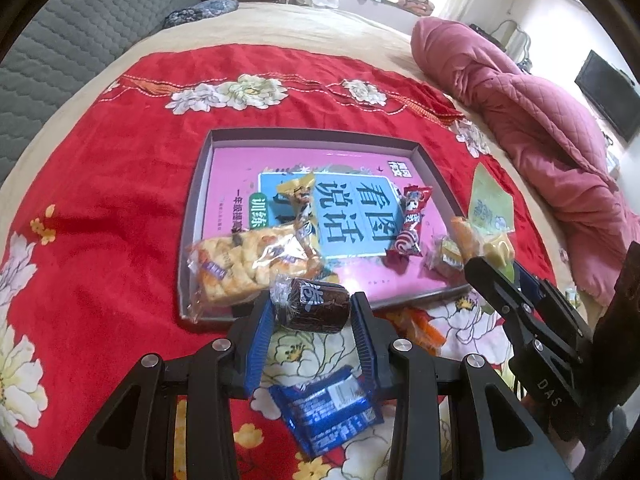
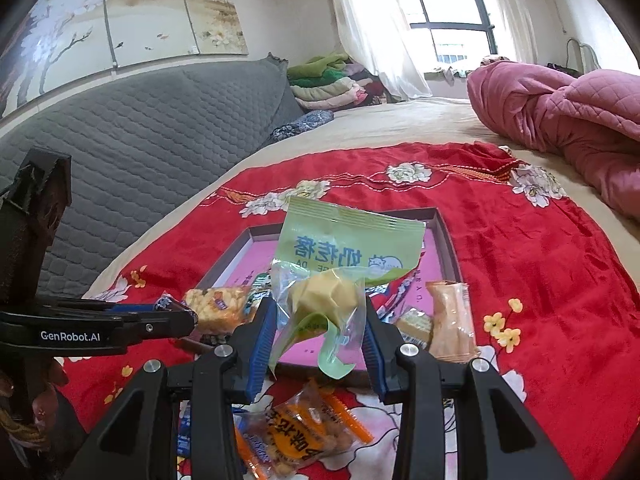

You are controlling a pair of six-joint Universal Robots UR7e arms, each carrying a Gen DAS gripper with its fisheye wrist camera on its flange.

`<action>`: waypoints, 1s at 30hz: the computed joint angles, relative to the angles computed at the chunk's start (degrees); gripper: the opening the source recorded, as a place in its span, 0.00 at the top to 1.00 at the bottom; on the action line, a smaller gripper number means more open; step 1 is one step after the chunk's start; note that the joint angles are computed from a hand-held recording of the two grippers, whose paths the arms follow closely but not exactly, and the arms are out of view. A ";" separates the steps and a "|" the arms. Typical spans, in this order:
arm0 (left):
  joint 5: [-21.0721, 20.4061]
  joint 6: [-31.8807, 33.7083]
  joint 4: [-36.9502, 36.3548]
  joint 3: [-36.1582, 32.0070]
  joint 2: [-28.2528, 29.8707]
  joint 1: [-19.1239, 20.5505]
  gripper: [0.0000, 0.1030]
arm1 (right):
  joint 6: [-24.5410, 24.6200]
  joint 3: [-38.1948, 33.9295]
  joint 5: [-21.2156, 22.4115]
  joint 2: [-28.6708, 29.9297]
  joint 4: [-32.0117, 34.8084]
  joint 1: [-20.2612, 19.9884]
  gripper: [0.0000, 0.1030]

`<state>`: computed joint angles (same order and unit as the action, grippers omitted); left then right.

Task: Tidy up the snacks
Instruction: 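Lift and carry the candy with the left tool while the right tool carries the green bag over the tray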

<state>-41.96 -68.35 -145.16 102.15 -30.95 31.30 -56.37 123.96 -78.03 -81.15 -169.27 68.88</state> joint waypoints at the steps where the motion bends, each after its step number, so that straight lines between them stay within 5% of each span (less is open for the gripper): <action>1: -0.08 0.35 -0.53 -0.23 0.18 0.21 0.61 | 0.11 -0.15 -0.03 0.13 -0.05 -0.02 0.60; 30: -1.55 7.42 -3.70 -7.53 5.81 4.72 0.61 | 0.82 -3.19 -2.24 3.99 -2.03 -0.30 0.60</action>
<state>-43.51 -60.93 -148.86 94.62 -25.14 36.02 -55.55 120.77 -80.27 -77.16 -171.30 68.58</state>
